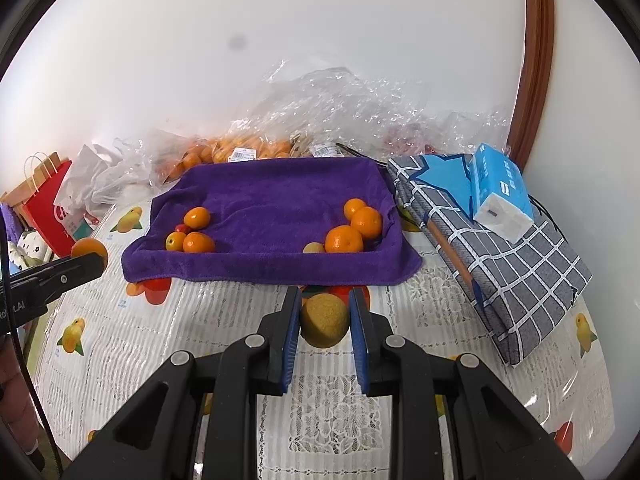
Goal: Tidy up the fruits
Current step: 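Carry the yellow-green fruit and orange over the purple towel with both tools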
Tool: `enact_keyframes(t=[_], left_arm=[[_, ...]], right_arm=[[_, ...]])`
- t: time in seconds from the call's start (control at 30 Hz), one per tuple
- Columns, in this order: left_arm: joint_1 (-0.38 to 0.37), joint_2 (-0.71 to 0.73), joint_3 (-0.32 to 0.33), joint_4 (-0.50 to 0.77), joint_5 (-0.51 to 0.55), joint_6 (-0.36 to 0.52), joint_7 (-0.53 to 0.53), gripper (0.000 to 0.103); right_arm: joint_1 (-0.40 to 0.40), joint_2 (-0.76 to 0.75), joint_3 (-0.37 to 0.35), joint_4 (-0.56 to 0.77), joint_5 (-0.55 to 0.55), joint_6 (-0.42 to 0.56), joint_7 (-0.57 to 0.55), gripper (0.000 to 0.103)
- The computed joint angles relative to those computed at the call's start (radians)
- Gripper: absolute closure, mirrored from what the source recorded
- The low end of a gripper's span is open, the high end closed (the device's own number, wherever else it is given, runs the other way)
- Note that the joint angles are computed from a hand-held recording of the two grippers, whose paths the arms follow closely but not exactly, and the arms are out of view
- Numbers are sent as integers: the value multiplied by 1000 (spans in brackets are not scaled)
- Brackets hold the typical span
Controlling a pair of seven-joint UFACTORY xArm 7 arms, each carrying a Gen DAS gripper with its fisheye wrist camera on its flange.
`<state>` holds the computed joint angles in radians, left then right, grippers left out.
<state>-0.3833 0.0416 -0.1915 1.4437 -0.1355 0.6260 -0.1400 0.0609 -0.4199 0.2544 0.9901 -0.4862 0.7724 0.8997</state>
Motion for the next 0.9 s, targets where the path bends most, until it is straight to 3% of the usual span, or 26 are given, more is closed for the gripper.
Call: enact_keyframes(t=[0.9], left_arm=[[22,159,13,183,-15,53,50,68]], right_arm=[[5,150,-58,123,-59,15,12,79]])
